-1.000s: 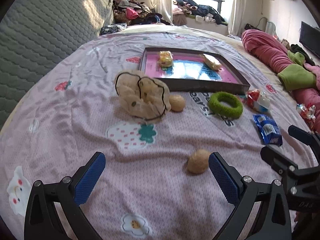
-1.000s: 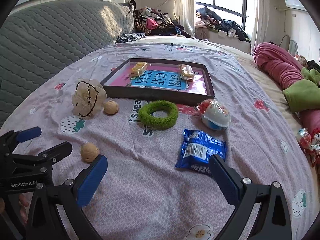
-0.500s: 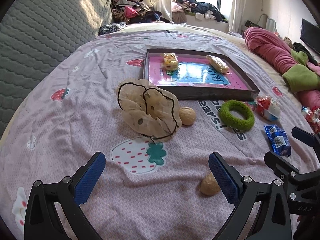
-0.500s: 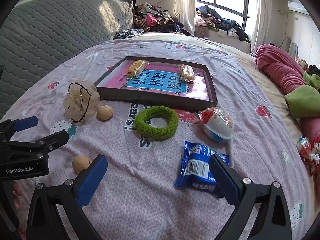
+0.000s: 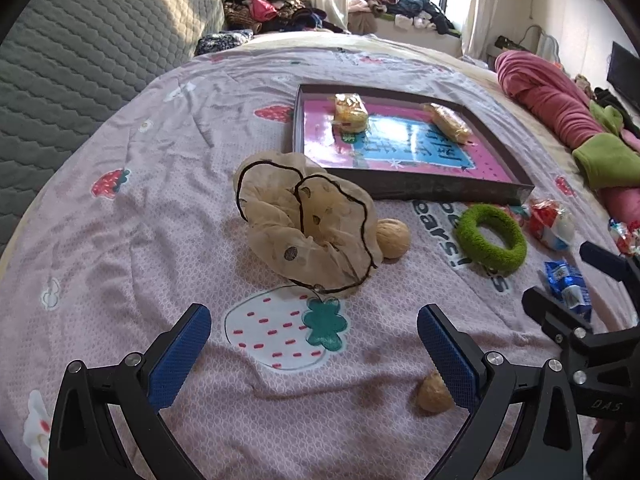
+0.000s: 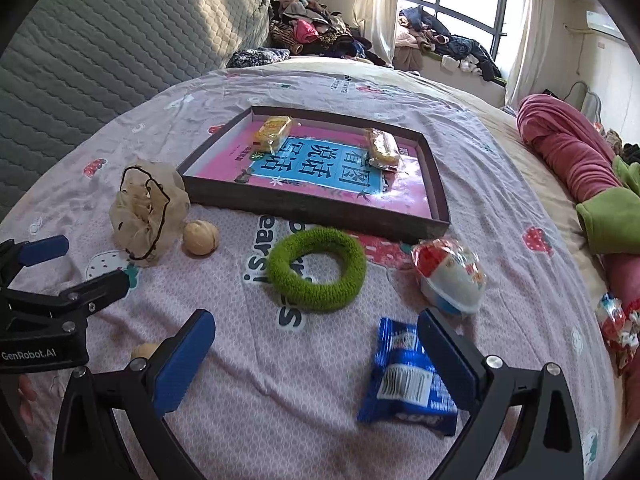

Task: Organize objects
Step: 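Move left tool to the beige mesh scrunchie while right tool approaches the green ring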

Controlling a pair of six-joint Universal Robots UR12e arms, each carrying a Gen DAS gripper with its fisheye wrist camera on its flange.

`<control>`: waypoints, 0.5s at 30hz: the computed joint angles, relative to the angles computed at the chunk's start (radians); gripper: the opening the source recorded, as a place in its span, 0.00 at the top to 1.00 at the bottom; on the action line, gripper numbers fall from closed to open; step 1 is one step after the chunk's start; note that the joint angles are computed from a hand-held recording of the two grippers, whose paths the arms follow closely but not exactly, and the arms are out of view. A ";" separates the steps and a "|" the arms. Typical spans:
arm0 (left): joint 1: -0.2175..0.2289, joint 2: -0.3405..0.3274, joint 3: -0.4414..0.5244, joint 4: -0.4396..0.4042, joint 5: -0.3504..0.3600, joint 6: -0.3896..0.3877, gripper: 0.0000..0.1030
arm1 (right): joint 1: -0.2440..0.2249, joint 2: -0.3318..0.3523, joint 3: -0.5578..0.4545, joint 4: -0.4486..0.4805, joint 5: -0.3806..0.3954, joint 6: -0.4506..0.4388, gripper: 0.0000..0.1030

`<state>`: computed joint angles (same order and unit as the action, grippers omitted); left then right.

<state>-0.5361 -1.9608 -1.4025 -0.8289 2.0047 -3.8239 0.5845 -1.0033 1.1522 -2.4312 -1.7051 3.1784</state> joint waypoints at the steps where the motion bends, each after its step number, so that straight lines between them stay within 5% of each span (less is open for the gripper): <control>1: 0.001 -0.003 0.004 -0.003 0.002 0.005 0.00 | 0.001 0.004 -0.007 0.005 -0.002 -0.001 0.01; 15: 0.023 -0.042 0.044 -0.020 0.015 0.056 0.00 | 0.006 0.092 -0.144 0.145 -0.061 -0.036 0.01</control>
<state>-0.5134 -2.0029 -1.3580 -0.8491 2.0201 -3.7680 0.5906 -0.9109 1.0080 -2.2865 -1.7659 3.1421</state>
